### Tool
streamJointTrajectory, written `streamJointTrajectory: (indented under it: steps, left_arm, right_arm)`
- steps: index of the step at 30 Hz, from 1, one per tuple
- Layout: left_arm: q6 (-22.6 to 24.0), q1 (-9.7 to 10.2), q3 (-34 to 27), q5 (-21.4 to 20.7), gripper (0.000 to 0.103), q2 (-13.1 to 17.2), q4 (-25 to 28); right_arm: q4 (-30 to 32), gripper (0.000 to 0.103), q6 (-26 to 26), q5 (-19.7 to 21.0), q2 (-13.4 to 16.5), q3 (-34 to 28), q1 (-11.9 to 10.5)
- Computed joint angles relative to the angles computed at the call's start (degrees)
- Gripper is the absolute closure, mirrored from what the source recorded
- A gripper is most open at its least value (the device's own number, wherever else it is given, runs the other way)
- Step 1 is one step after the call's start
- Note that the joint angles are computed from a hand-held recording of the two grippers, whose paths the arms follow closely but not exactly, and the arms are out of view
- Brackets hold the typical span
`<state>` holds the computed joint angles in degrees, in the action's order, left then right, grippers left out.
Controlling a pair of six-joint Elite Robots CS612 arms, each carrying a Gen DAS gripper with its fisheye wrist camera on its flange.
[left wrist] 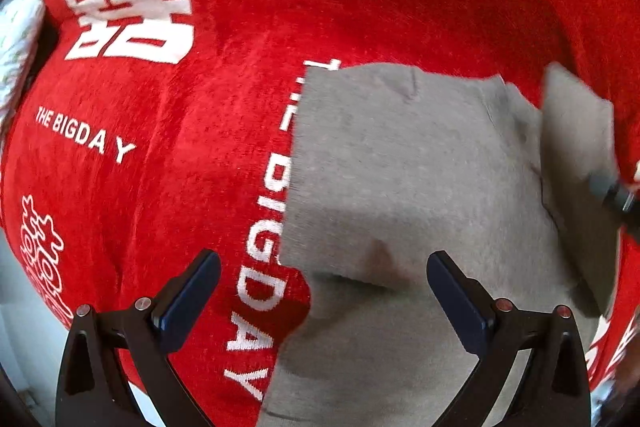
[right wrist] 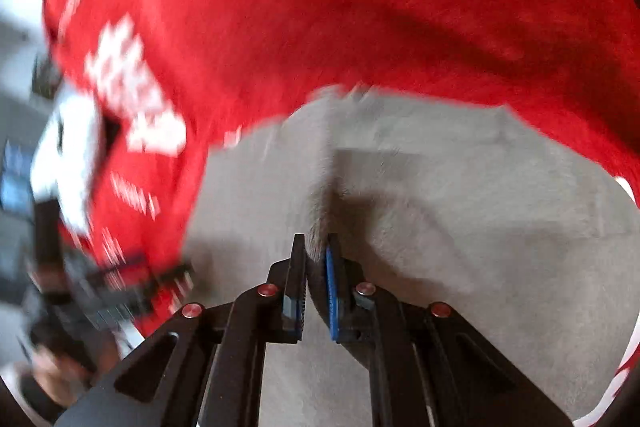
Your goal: Fold small clothes
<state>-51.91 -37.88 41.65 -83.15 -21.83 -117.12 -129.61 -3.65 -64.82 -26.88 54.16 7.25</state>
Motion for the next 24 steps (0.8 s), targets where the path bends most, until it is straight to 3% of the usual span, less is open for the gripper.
streamJointTrajectory:
  steps: [4,6,8,10,15,19,22,23,24]
  left_arm:
    - [-0.65,0.36,0.92,-0.71,0.000,-0.31,-1.33]
    - [-0.38,0.44,1.49,-1.78,0.000,-0.44,-2.93]
    - [-0.06,0.58,1.96,-3.85,0.000,-0.41,-5.31]
    - [0.49,0.72,1.55,-6.52,0.000,0.11,-7.14]
    - [2.66,0.88,-2.80,-13.11,0.000,3.20,-8.95]
    - [2.41,0.89,-7.59,-15.22,0.000,6.03,-6.36]
    - [2.07,1.01,-9.85,-16.51,0.000,7.43,-6.38]
    - [2.02,1.02,-10.40,-16.56,0.003,7.75,-6.68]
    - [2.15,1.00,-11.10,-16.28,0.017,8.06,-6.52]
  right_arm:
    - [5.31,0.092,-4.42,-3.38,-1.59,3.44,0.45]
    - [5.21,0.084,-3.59,-2.36,-2.85,5.71,-0.10]
    - [2.80,0.058,-0.76,-1.18,-5.33,10.45,-1.38]
    - [0.12,0.053,4.31,-0.34,-7.21,14.34,-2.95]
    - [-4.39,0.053,19.44,2.85,-10.43,22.16,-7.79]
    - [-14.52,0.053,35.16,5.79,-12.07,28.98,-11.49]
    - [-24.07,0.053,46.26,7.81,-11.71,32.02,-13.25]
    - [-26.17,0.053,48.68,8.05,-11.47,32.41,-13.56]
    - [-27.84,0.053,50.66,8.26,-11.20,32.58,-13.77]
